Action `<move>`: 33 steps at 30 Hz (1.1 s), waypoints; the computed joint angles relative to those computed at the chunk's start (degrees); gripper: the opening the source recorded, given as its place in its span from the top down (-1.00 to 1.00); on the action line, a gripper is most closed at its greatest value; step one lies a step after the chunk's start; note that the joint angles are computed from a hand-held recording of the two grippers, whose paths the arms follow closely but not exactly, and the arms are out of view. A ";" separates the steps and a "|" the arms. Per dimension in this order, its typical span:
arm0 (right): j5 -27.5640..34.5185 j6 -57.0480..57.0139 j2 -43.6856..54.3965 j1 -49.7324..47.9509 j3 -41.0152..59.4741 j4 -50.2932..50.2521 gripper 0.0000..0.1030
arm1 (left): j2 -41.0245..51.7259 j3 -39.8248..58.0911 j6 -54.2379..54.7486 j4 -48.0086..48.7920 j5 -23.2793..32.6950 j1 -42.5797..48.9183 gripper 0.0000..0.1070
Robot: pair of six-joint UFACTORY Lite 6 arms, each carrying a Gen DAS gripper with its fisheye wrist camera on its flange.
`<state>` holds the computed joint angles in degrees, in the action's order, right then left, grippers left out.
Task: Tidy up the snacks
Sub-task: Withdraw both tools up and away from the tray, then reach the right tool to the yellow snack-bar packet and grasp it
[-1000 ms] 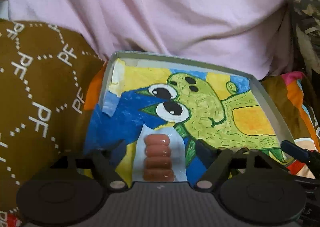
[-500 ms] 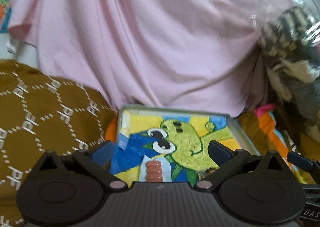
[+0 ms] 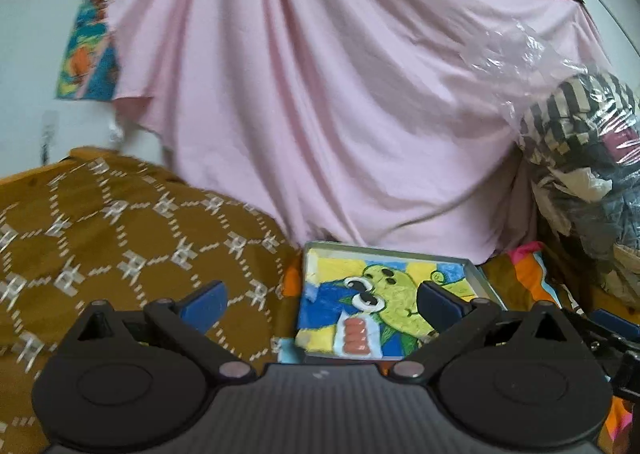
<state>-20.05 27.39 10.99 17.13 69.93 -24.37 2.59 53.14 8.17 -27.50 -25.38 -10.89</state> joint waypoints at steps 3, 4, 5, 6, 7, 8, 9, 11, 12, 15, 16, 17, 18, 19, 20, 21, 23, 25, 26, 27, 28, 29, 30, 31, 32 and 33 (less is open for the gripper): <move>-0.80 -6.60 -3.93 1.91 -5.29 5.81 -0.99 | -4.96 -5.58 0.73 -1.15 0.72 0.55 -0.92; -1.17 -8.49 -5.21 2.57 -7.10 7.44 -0.99 | -6.22 -7.22 1.16 -1.51 0.51 0.70 -0.92; -1.39 -10.19 -6.33 3.25 -8.70 8.98 -0.99 | -7.60 -8.94 2.03 -2.24 0.34 0.74 -0.92; -1.55 -11.63 -7.34 3.93 -10.25 10.29 -0.99 | -8.87 -10.38 3.03 -3.00 0.47 0.83 -0.92; -1.58 -12.49 -8.15 4.48 -11.61 10.89 -0.99 | -9.95 -11.60 4.03 -3.85 0.64 0.79 -0.92; -1.34 -13.42 -8.87 5.07 -12.90 11.53 -0.99 | -11.26 -13.18 4.78 -4.48 0.69 0.84 -0.92; -0.86 -13.83 -9.50 5.63 -14.21 11.50 -0.99 | -12.51 -14.81 5.51 -5.16 0.63 0.89 -0.92; -0.15 -13.48 -10.56 6.46 -16.83 9.67 -0.99 | -14.90 -18.08 7.77 -7.46 0.43 0.54 -0.92; 0.14 -14.59 -11.07 6.98 -18.28 10.08 -0.99 | -16.03 -19.85 8.80 -7.95 0.32 0.43 -0.92; 0.24 -17.77 -12.02 8.09 -21.59 12.30 -0.99 | -17.78 -24.02 12.99 -9.43 0.12 -0.15 -0.92; 0.19 -18.85 -12.13 8.41 -22.55 13.26 -0.99 | -17.77 -24.73 14.19 -10.20 0.32 -0.29 -0.92; 0.31 -20.08 -12.35 8.79 -23.52 14.53 -0.99 | -17.75 -25.48 15.20 -10.89 0.84 -0.31 -0.92; 0.53 -20.46 -12.30 8.92 -24.01 15.00 -0.99 | -17.63 -26.01 15.39 -11.00 1.16 -0.32 -0.92; 0.95 -20.33 -12.24 8.96 -24.41 15.02 -0.99 | -17.41 -26.52 15.61 -11.33 1.39 -0.46 -0.92; 1.31 -20.20 -11.97 9.07 -24.70 15.09 -0.99 | -17.22 -26.89 15.60 -11.40 1.54 -0.49 -0.92; 1.91 -20.27 -11.58 9.19 -24.75 15.34 -0.99 | -16.92 -27.33 15.59 -11.44 1.76 -0.62 -0.92; 2.89 -21.78 -11.13 9.56 -25.27 17.06 -0.99 | -16.12 -27.74 15.35 -10.69 2.74 -0.70 -0.92; 3.49 -22.73 -10.70 9.72 -25.82 17.54 -0.99 | -14.83 -27.86 14.64 -9.26 4.00 -0.66 -0.92; 3.78 -23.67 -10.42 9.79 -25.91 18.34 -0.99 | -14.12 -27.88 14.45 -8.91 4.46 -0.83 -0.92; 4.18 -24.96 -10.06 9.97 -25.89 19.67 -0.99 | -13.71 -28.19 13.64 -7.88 4.55 -0.85 -0.92; 4.61 -25.30 -9.60 9.99 -25.78 20.08 -0.99 | -13.17 -28.42 12.78 -6.78 4.61 -0.91 -0.92; 5.04 -25.37 -9.20 10.01 -25.65 20.27 -0.99 | -12.59 -28.52 12.19 -6.05 4.64 -1.05 -0.92; 5.45 -25.47 -8.73 10.04 -25.50 20.51 -0.99 | -12.04 -28.46 11.85 -5.57 4.83 -1.08 -0.92; 5.85 -25.66 -8.29 10.04 -25.29 20.77 -0.99 | -11.46 -28.27 11.60 -5.17 5.15 -1.07 -0.92; 6.19 -25.84 -7.93 9.99 -25.13 20.98 -0.99 | -10.97 -28.19 11.23 -4.71 5.52 -1.12 -0.92; 6.44 -26.22 -7.57 10.01 -25.08 21.45 -0.99 | -10.48 -28.00 10.93 -4.42 5.80 -1.19 -0.92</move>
